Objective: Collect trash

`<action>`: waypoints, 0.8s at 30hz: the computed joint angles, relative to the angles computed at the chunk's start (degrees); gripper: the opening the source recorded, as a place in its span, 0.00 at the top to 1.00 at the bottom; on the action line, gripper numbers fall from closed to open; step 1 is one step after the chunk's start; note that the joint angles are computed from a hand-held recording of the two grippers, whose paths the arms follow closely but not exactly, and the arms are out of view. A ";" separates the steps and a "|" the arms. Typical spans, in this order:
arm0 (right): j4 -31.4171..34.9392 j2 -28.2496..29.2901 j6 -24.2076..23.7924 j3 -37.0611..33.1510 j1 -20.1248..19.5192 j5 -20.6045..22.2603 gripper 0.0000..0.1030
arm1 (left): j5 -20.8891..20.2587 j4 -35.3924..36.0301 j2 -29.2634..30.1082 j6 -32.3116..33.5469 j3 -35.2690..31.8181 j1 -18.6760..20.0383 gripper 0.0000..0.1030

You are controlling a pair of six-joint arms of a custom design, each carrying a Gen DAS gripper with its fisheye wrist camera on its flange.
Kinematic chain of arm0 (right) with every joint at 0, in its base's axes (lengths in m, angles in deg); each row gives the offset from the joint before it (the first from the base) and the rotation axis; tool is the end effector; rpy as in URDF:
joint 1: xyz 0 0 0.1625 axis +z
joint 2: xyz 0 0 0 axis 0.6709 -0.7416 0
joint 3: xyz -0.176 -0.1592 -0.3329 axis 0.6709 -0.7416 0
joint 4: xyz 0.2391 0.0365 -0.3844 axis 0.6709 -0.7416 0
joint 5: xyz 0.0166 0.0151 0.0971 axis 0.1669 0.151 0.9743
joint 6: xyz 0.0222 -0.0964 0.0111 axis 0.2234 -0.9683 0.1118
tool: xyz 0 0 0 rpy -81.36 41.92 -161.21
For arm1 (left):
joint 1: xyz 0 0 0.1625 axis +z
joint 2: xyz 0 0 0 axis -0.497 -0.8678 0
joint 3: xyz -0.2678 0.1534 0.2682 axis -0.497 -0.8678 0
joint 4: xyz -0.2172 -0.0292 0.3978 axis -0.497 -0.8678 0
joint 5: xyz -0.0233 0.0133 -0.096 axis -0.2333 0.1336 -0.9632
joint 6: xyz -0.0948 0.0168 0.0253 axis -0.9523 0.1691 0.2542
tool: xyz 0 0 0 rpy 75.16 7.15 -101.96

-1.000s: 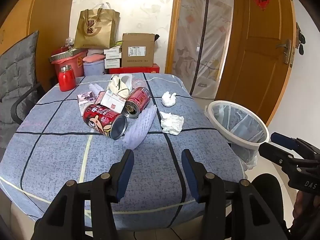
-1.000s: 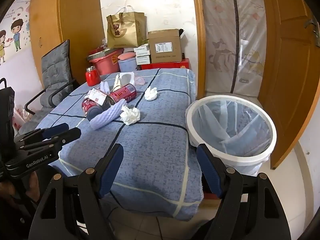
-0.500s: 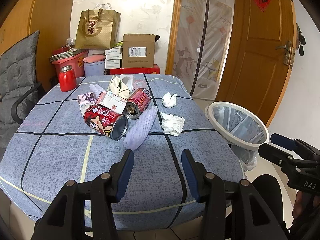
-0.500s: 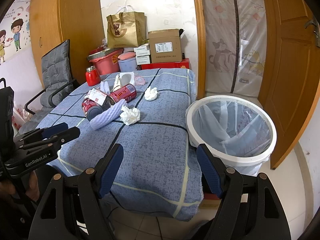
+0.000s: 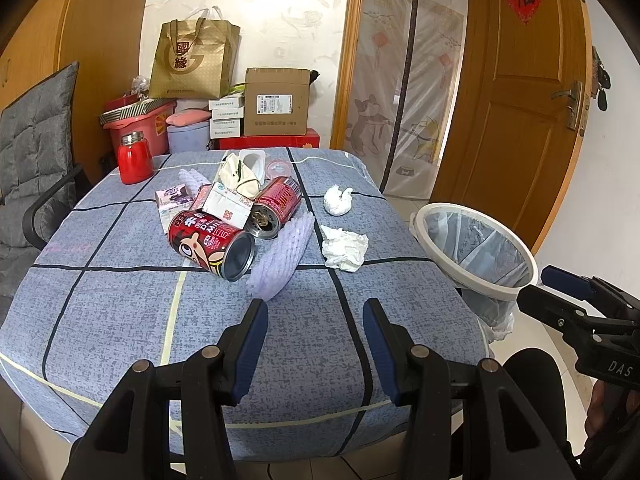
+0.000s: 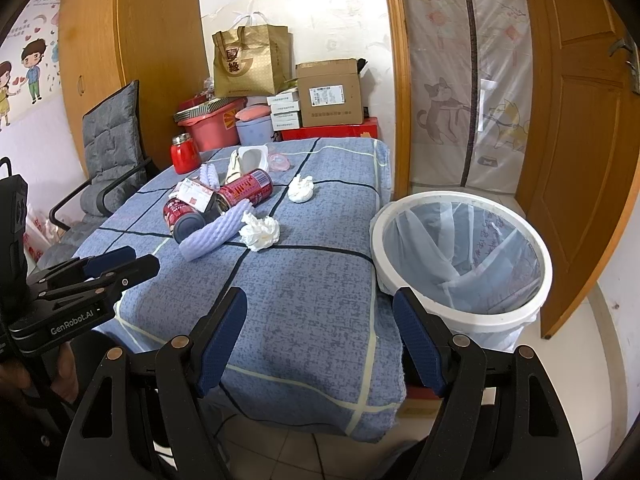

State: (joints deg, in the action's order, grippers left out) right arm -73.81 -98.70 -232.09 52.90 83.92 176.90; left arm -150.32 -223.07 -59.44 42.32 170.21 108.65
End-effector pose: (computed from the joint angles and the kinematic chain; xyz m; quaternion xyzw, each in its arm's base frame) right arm 0.2705 -0.2872 -0.0725 0.0772 -0.8330 0.4455 0.3190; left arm 0.0762 -0.3972 0.2449 0.3804 0.8620 -0.2911 0.1657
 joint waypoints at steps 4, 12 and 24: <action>-0.05 -0.07 0.01 0.09 -0.08 -0.03 0.26 | -0.01 0.14 -0.08 -0.06 0.02 -0.08 0.52; -0.20 -0.13 -0.10 0.19 -0.14 -0.12 0.26 | 0.18 -0.01 -0.25 -0.16 0.24 -0.26 0.52; -0.28 -0.15 -0.15 0.22 -0.15 -0.13 0.26 | 0.41 0.04 -0.43 -0.30 0.54 -0.52 0.52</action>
State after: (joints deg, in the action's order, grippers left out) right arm -74.09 -98.84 -232.24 53.12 83.77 176.77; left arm -149.91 -223.03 -59.86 42.02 170.75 108.13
